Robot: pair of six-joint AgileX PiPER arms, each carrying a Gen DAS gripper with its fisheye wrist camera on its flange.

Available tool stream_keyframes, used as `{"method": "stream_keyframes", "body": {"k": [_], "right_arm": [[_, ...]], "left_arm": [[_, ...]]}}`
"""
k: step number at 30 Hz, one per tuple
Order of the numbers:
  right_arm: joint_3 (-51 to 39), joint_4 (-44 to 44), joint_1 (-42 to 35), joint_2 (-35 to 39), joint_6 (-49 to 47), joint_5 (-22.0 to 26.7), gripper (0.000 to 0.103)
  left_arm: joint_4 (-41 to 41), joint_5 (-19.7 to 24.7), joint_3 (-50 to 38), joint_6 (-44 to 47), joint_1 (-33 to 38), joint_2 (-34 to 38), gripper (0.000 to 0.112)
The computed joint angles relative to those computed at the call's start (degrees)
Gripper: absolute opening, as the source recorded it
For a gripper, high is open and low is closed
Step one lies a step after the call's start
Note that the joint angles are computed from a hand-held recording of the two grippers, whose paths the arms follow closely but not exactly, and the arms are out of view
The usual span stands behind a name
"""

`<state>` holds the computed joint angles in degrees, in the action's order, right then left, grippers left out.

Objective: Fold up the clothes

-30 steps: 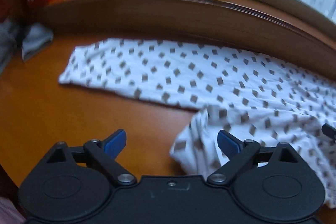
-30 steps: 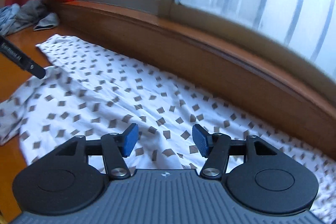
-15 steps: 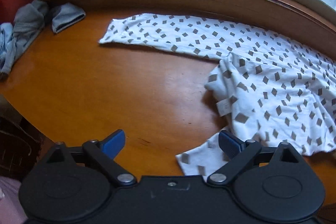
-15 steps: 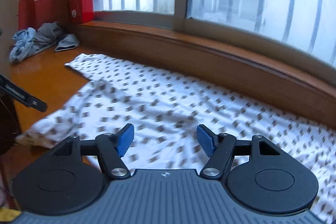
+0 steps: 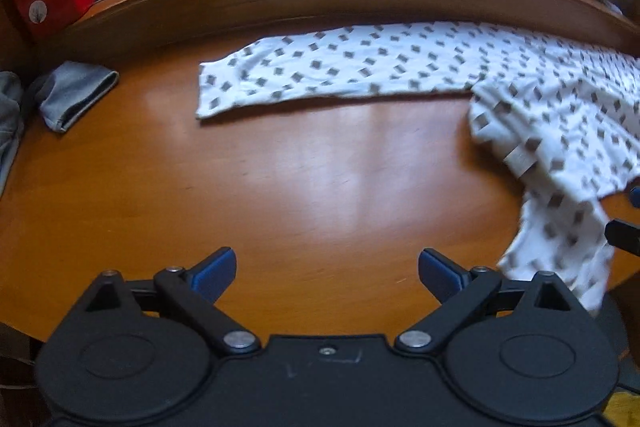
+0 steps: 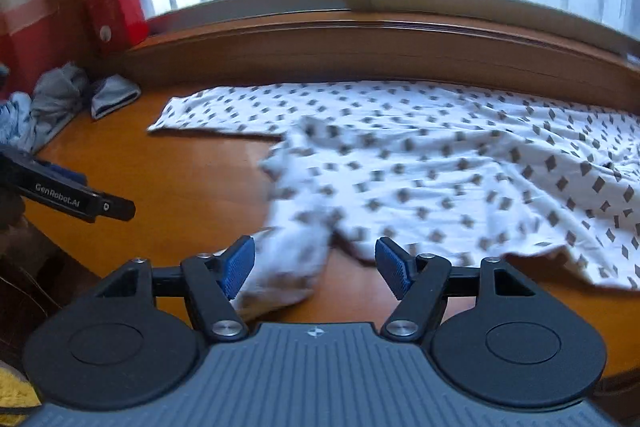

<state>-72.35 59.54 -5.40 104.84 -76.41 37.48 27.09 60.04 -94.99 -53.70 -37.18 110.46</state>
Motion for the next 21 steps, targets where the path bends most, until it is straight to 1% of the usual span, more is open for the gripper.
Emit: {"method": "stream_keyframes", "body": {"k": [1, 2, 4, 8, 9, 11, 14, 16, 17, 18, 19, 20, 21], "right_arm": [[2.19, 0.48, 1.4, -1.59, 0.24, -2.31, 0.07], [3.83, 0.79, 2.37, -2.84, 0.8, -3.55, 0.07], [5.68, 0.21, 3.73, -4.18, 2.66, -4.78, 0.07], [6.0, -4.18, 6.34, -3.4, 8.44, -7.69, 0.07], [6.09, -3.26, 6.72, -2.81, 8.18, -8.52, 0.07], [6.17, -1.65, 7.54, -1.57, 7.94, -10.3, 0.07], [4.79, -4.43, 8.88, 0.26, 15.22, -13.34, 0.07], [4.19, -2.23, 8.21, 1.53, 15.54, -12.76, 0.07], [3.85, -1.45, 7.83, 2.17, 15.72, -12.27, 0.068], [3.41, -1.32, 7.52, 2.81, 16.33, -11.71, 0.063], [2.82, -3.2, 7.62, 3.22, 18.1, -11.38, 0.043], [3.11, -4.66, 8.22, 2.74, 19.04, -12.67, 0.016], [3.1, -6.11, 8.55, 2.2, 20.2, -13.07, 0.007]], "left_arm": [[-0.86, -1.5, 2.12, 1.09, 0.83, -1.29, 0.098], [-1.59, -3.15, 4.03, 1.94, 1.53, -2.33, 0.098], [-2.62, -6.17, 7.17, 3.09, 2.61, -3.8, 0.098], [-1.83, -9.08, 10.5, 2.37, 3.38, -4.43, 0.098], [-1.96, -9.26, 10.76, 2.49, 3.55, -4.22, 0.098], [-3.09, -7.15, 9.32, 3.56, 3.95, -3.02, 0.098], [-4.87, -6.29, 8.4, 6.71, 4.85, -2.76, 0.098], [-3.89, -6.29, 8.26, 7.29, 4.94, -2.57, 0.098], [-3.16, -6.14, 8.07, 6.97, 4.91, -2.27, 0.098], [-2.79, -6.22, 7.88, 6.59, 5.02, -2.0, 0.098], [-3.26, -6.86, 8.1, 6.82, 5.35, -2.08, 0.098], [-4.53, -7.75, 8.39, 7.93, 5.89, -2.22, 0.098], [-5.99, -8.8, 8.65, 9.76, 6.54, -2.33, 0.098]]}}
